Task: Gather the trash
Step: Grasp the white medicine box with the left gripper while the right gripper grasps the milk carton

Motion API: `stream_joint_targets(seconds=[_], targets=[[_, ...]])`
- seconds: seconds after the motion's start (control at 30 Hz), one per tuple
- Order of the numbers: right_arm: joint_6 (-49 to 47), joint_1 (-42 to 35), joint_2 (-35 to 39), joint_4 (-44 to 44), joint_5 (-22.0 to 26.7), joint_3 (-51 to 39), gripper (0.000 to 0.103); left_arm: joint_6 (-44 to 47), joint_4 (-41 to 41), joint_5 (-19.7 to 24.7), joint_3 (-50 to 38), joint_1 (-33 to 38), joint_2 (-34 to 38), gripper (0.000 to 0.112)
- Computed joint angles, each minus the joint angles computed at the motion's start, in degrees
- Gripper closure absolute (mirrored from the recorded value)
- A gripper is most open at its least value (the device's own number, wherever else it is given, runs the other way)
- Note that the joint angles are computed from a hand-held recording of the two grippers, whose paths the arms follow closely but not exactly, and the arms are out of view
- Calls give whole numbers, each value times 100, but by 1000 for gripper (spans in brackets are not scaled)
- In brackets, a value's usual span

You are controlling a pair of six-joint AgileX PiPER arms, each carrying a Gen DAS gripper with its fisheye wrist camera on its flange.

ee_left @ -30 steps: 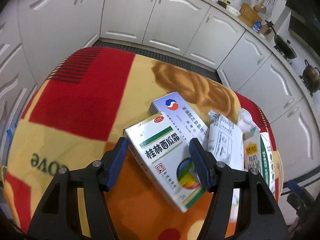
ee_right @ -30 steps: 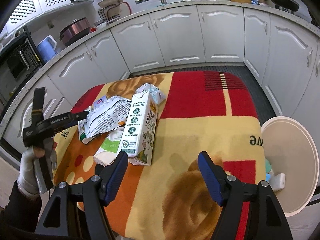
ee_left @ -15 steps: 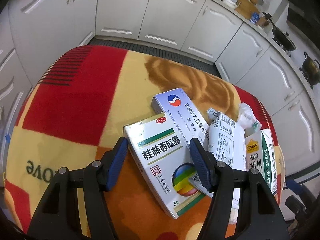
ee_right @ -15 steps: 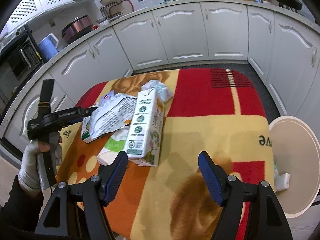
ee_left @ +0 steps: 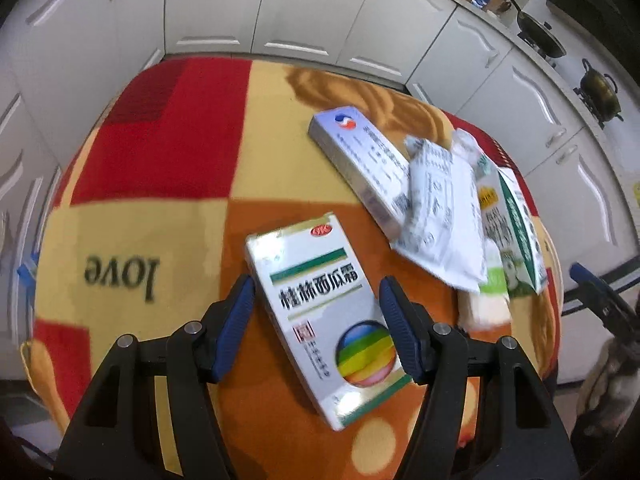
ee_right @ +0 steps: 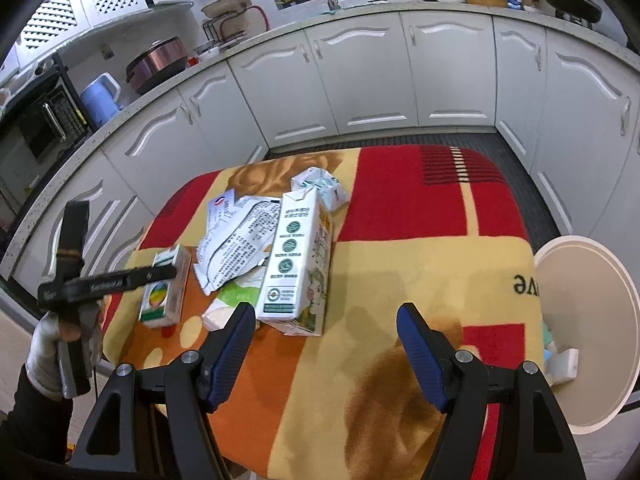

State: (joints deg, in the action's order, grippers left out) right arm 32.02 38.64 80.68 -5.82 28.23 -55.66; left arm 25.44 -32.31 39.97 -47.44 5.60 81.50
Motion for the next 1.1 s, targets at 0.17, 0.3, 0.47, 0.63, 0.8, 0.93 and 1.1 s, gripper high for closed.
stream_joint_targets(seconds=[0.17,0.3,0.47,0.63,0.8,0.93,1.1], targets=[[79,61,426,-66,-57,-360,32,-84,-270,-66,342,-83,-444,49],[-308,-17,954,327,17,-899,29,-846,218,-495,446,-535,-475,49],[-695,-52,1714,680,198,-1637,29,-1159,407,-759,450,-737,-298,49],[-841,-222,2190,910,248,-1863,59,-992,374,-1111,654,-832,-220,50],[-1088,-265,1655,1017,-53,-1265,60,-424,-132,-904,746,-563,-443,54],[-1062,-244,989,963,-232,-735,61,-633,2,-917,880,-673,-882,55],[-660,-79,301,525,-284,-226,61,-1227,451,-934,1028,-1035,-1395,55]])
